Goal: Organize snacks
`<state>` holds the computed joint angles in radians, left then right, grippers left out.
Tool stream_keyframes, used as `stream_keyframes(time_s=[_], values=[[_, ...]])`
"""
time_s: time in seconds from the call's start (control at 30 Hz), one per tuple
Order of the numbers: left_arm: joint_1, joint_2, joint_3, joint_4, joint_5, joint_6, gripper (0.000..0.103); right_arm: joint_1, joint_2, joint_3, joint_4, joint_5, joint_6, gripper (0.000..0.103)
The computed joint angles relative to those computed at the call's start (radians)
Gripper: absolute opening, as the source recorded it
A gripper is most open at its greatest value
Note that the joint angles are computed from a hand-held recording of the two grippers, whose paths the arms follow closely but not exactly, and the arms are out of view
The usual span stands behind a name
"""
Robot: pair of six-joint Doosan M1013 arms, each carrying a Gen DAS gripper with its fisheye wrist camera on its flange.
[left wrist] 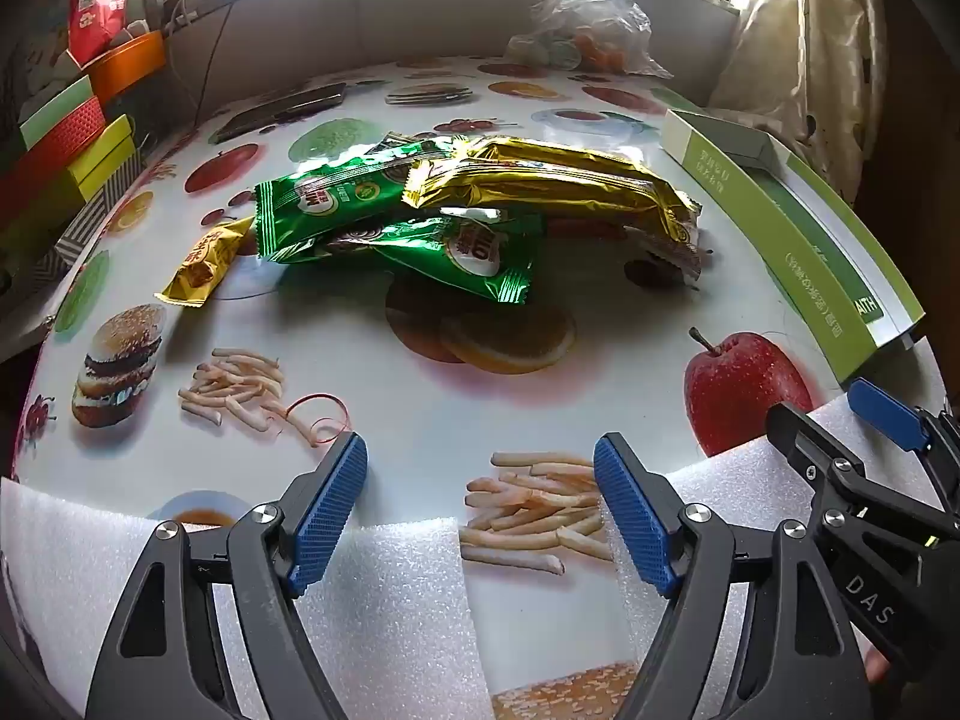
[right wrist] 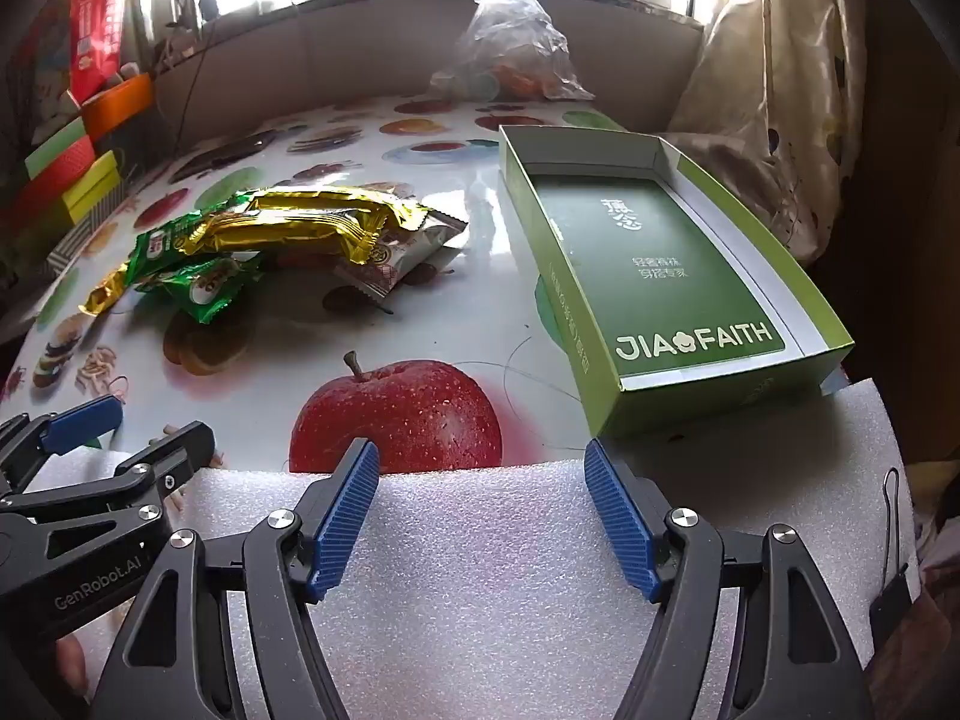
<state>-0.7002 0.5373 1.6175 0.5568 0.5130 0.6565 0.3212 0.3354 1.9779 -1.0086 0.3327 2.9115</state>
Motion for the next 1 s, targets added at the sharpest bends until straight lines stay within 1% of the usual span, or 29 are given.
stream_keyframes(time_s=[0.17, 0.53, 0.57, 1.0], values=[[0.000, 0.000, 0.001, -0.001, -0.003, -0.001, 0.078, 0.000, 0.000, 0.002, -0.014, -0.007, 0.019, 0.072], [0.000, 0.000, 0.001, 0.002, -0.005, -0.004, 0.078, -0.011, -0.003, 0.004, -0.009, -0.007, 0.000, 0.072], [0.000, 0.000, 0.000, 0.003, -0.004, -0.005, 0.078, 0.001, 0.001, 0.002, -0.023, 0.002, 0.024, 0.072], [0.000, 0.000, 0.001, 0.007, -0.004, -0.008, 0.078, 0.004, 0.003, -0.006, -0.015, 0.012, 0.015, 0.072]])
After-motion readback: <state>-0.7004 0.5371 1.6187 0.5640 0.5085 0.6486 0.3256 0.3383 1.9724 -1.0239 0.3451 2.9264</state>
